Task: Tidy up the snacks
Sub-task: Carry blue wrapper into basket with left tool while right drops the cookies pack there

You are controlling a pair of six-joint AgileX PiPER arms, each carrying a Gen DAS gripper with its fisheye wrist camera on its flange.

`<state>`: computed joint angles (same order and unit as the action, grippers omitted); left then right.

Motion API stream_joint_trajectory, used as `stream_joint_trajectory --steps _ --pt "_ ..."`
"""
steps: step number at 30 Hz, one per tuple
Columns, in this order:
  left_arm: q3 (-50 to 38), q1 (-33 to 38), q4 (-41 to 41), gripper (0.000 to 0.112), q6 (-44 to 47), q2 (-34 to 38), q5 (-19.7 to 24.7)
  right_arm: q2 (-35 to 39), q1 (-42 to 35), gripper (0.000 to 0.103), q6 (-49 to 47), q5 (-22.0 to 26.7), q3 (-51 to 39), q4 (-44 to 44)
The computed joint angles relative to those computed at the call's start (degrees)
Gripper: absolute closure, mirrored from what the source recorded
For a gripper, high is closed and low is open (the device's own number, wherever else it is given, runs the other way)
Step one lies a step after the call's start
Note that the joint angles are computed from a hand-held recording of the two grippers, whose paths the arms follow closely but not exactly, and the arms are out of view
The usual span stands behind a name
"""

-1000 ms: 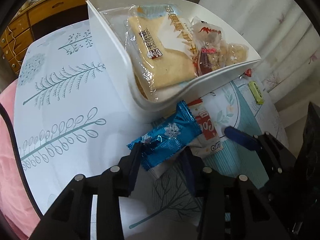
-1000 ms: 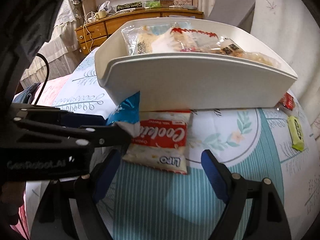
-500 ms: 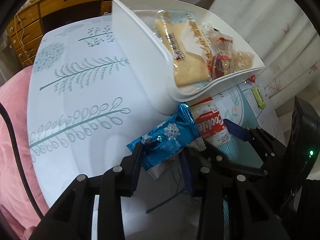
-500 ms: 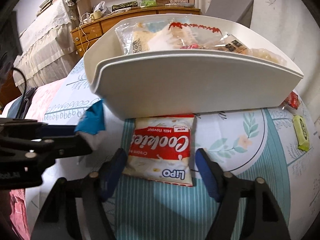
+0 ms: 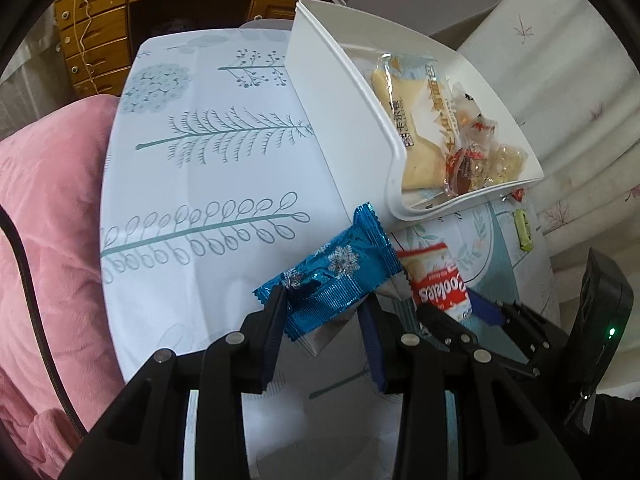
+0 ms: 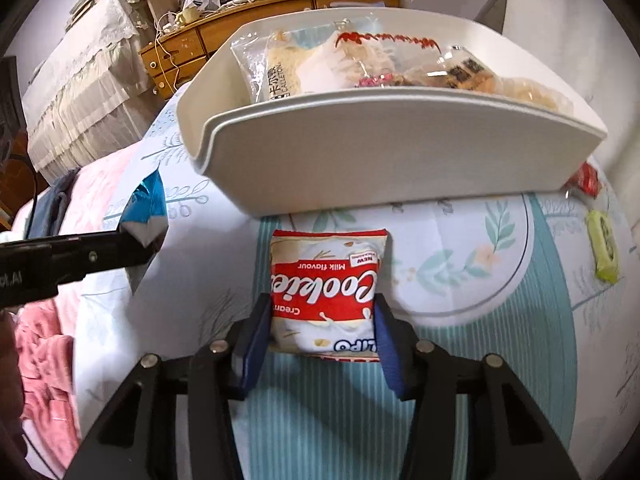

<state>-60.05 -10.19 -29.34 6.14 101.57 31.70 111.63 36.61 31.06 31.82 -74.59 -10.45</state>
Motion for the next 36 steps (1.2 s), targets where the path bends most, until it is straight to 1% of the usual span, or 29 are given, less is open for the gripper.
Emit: stream_joint_trajectory --steps 5,9,12,15,17,20,23,26,28,32,36 --pt "0.12 0.48 0.74 0.077 -2.35 -3.12 3.3 -3.43 0.25 0.055 -3.74 1.35 1.97 4.48" --pt "-0.22 -0.2 2.46 0.077 -5.78 -5.54 5.77 -6.85 -0.24 0.056 -9.5 2.79 2.58 10.24" --pt "-0.97 -0.67 3.36 0.077 -7.39 -7.48 7.55 -8.77 -0.64 0.056 -12.88 3.94 1.97 12.6" --pt "-3.04 -1.72 6.13 0.077 -10.97 -8.45 9.3 -10.44 -1.43 0.056 -15.6 5.34 0.5 13.74" --pt "-3.95 -2.71 7.9 0.077 -14.09 -9.13 9.18 -10.77 -2.06 0.056 -17.86 6.83 -1.19 14.18" --pt "-6.02 -3.92 9.91 0.077 -18.69 -9.09 10.29 -11.81 -2.71 0.056 -19.87 7.34 -2.75 12.46" --pt "-8.4 -5.48 12.07 0.077 -23.26 -8.69 10.56 -12.33 -4.29 0.055 -23.82 7.64 -4.38 13.65" --pt "-11.66 -7.69 17.21 0.077 -30.47 -7.51 10.98 -12.42 -6.49 0.055 -28.89 8.87 -6.71 16.18" --pt "-13.93 -8.87 19.93 0.077 -34.86 -6.25 11.13 -11.07 -9.14 0.055 -34.53 11.51 -10.25 20.58" --pt "-19.44 -10.64 23.6 0.077 -42.18 -2.53 11.61 -7.97 -12.48 0.055 -41.54 13.63 -16.17 24.53" --pt "-27.6 -12.24 27.82 0.077 -47.34 2.49 14.41 -4.65 -16.05 0.055 -48.54 15.97 -21.93 28.66"
